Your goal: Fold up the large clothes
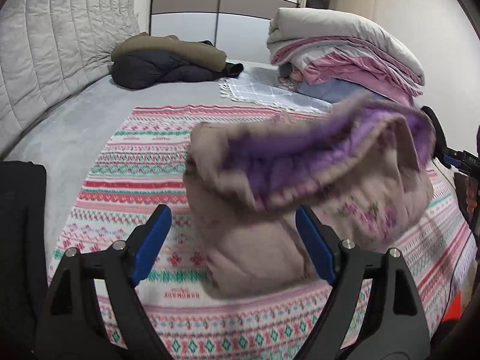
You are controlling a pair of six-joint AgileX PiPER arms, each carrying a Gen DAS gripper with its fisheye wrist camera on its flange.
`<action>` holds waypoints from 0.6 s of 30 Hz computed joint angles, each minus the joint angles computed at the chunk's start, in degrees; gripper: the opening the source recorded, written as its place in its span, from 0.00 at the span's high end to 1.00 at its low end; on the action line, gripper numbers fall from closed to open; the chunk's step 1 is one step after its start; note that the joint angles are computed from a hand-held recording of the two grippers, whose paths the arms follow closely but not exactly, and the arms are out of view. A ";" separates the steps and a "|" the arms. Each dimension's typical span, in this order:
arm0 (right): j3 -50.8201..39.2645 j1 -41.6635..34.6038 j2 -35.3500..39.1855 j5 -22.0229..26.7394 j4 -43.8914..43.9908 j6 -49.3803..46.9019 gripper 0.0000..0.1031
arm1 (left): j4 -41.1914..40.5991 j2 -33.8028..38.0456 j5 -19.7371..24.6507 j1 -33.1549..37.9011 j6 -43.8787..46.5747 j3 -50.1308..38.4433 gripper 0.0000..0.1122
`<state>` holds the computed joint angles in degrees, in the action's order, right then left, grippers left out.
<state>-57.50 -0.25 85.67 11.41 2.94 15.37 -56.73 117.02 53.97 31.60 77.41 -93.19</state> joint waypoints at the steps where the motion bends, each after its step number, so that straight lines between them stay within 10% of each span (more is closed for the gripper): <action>1: 1.43 1.16 -0.87 0.34 -3.79 2.87 0.33 | -0.18 -0.12 1.06 0.48 1.37 0.97 0.24; 10: -1.48 9.71 6.41 3.31 -24.16 20.01 0.33 | 4.84 5.79 1.09 -5.78 -1.96 -3.74 0.24; 18: -32.30 9.37 29.33 19.41 -26.09 16.54 0.33 | 19.28 20.43 -2.33 -13.49 -26.39 -31.55 0.24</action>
